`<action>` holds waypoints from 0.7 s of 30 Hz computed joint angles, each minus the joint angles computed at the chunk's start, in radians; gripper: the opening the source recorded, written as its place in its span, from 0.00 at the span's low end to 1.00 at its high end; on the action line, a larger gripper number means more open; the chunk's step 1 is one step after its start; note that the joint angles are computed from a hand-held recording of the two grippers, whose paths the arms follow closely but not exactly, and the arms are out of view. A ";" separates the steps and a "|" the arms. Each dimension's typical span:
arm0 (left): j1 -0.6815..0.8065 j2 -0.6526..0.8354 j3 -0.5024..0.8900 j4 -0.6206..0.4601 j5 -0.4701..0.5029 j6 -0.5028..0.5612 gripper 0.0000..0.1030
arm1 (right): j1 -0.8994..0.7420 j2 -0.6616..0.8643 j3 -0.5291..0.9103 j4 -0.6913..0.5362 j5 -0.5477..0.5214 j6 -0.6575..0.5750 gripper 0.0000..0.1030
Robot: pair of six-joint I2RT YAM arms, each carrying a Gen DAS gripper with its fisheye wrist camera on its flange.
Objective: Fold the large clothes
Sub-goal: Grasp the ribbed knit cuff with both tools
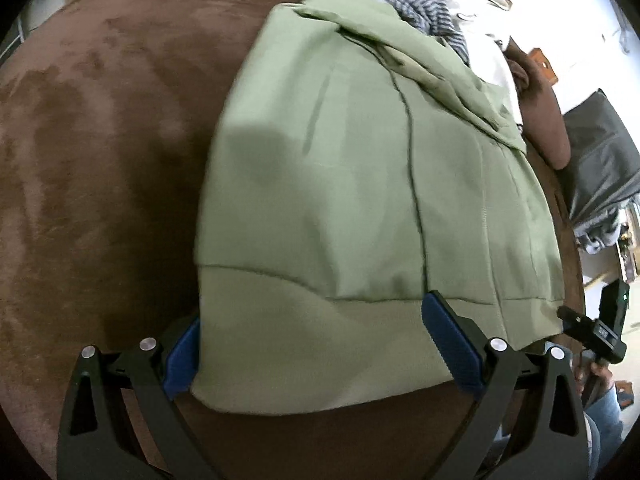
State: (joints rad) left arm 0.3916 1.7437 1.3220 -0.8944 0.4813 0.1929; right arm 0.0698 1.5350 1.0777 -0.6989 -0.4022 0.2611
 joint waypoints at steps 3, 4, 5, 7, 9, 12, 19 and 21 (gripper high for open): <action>-0.041 -0.002 0.009 0.011 -0.090 -0.014 0.70 | 0.019 0.026 0.026 -0.002 0.003 0.014 0.59; -0.043 -0.002 0.014 0.010 -0.099 -0.016 0.66 | 0.025 0.031 0.032 -0.002 0.019 0.019 0.54; -0.037 0.002 0.024 0.001 -0.088 -0.019 0.54 | 0.031 0.038 0.042 -0.015 0.046 0.025 0.43; -0.025 0.018 0.052 -0.030 -0.072 -0.021 0.41 | 0.029 0.034 0.042 -0.022 0.062 0.024 0.30; -0.017 0.022 0.068 -0.044 -0.066 -0.018 0.28 | 0.022 0.010 0.031 -0.013 0.056 0.022 0.13; 0.004 0.022 0.091 -0.068 -0.010 -0.013 0.17 | 0.021 -0.039 0.019 -0.015 0.049 -0.001 0.11; 0.012 -0.067 0.077 -0.048 0.017 -0.014 0.14 | 0.023 -0.135 0.060 -0.054 0.035 -0.042 0.10; 0.024 -0.089 0.092 -0.071 0.037 -0.003 0.14 | 0.043 -0.162 0.082 -0.081 0.056 -0.053 0.09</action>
State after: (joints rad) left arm 0.4160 1.6549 1.4140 -0.9655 0.5182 0.1901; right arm 0.1124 1.3726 1.1594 -0.7795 -0.3461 0.2081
